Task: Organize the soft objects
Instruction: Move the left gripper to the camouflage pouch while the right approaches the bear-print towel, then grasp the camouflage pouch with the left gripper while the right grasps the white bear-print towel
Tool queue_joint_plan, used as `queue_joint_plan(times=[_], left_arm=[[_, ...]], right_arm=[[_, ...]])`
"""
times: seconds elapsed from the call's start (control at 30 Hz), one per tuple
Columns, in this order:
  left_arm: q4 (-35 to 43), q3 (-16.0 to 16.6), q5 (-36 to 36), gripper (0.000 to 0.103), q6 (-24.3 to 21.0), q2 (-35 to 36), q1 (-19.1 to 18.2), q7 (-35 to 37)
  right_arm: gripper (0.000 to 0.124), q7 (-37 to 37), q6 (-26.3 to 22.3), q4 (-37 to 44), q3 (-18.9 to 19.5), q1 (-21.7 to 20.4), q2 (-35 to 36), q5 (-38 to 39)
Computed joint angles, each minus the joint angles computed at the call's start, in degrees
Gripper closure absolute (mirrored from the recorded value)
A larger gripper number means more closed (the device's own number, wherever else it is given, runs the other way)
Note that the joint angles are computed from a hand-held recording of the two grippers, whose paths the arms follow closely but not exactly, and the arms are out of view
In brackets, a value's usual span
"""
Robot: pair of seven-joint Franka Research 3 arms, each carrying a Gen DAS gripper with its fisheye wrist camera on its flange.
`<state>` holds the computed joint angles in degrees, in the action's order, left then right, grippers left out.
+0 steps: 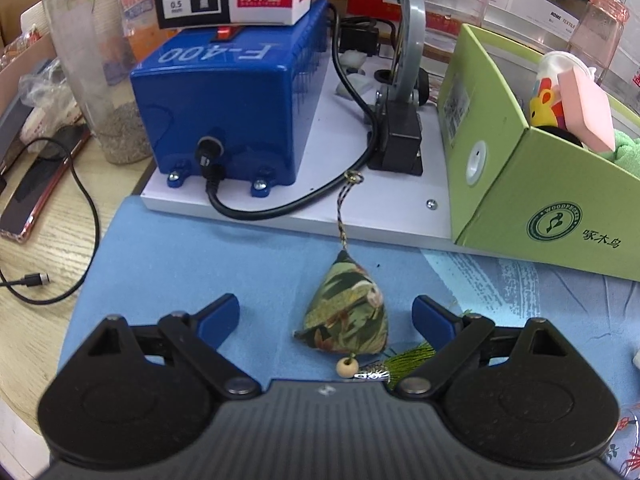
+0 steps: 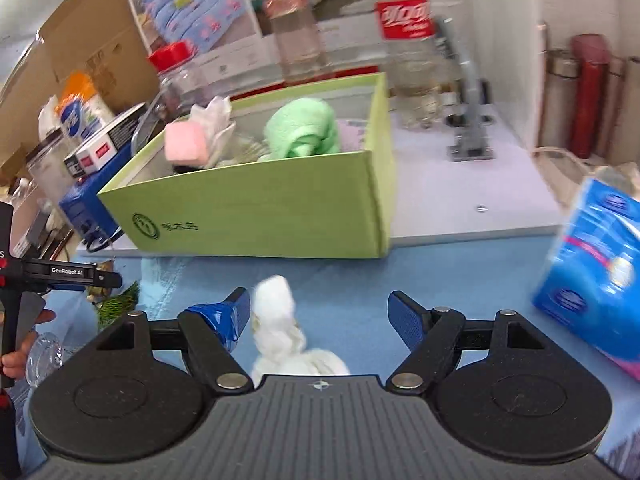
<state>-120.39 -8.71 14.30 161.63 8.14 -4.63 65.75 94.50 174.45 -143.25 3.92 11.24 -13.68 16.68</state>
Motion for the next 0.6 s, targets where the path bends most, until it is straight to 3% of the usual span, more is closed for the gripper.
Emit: queue_joint_plan(times=[0.07, 0.1, 0.23, 0.3, 0.37, 0.4, 0.53, 0.6], left_arm=[[-0.09, 0.02, 0.44, 0.010, -0.08, -0.09, -0.07, 0.20], [0.02, 0.01, 0.58, 0.010, -0.10, 0.02, -0.08, 0.37], [-0.50, -0.47, -1.11, 0.010, 0.52, -0.21, 0.51, 2.74], [-1.22, -0.64, -2.25, 0.010, 1.26, -0.64, 0.80, 3.89], [-1.45, -0.43, -1.92, 0.010, 1.37, -0.82, 0.59, 3.76], [-1.52, -0.31, -1.53, 0.010, 1.35, -0.87, 0.46, 3.63], [-1.93, 0.01, -0.13, 0.010, 1.68, -1.06, 0.13, 3.15], [-2.15, 0.14, 0.88, 0.010, 1.72, -1.19, 0.01, 3.14]], right_arm=[[0.062, -8.36, -3.83, 3.89, -5.44, 5.75, 2.87, 8.21], [0.062, -8.79, -6.64, 5.69, -6.00, 5.79, 4.12, 8.44], [0.062, 3.99, -15.51, 7.47, -0.14, -2.98, 4.25, -11.89], [0.062, 13.80, -15.63, 4.49, 2.70, -7.98, 0.33, -24.35], [0.062, 30.94, -15.88, 1.02, 9.35, -17.16, -5.18, -41.54], [0.062, 36.59, -15.01, -1.23, 10.97, -19.68, -8.31, -46.48], [0.061, 39.32, -7.73, -11.58, 8.80, -17.24, -18.06, -41.78], [0.061, 42.00, -3.76, -15.72, 11.05, -18.01, -21.24, -39.61]])
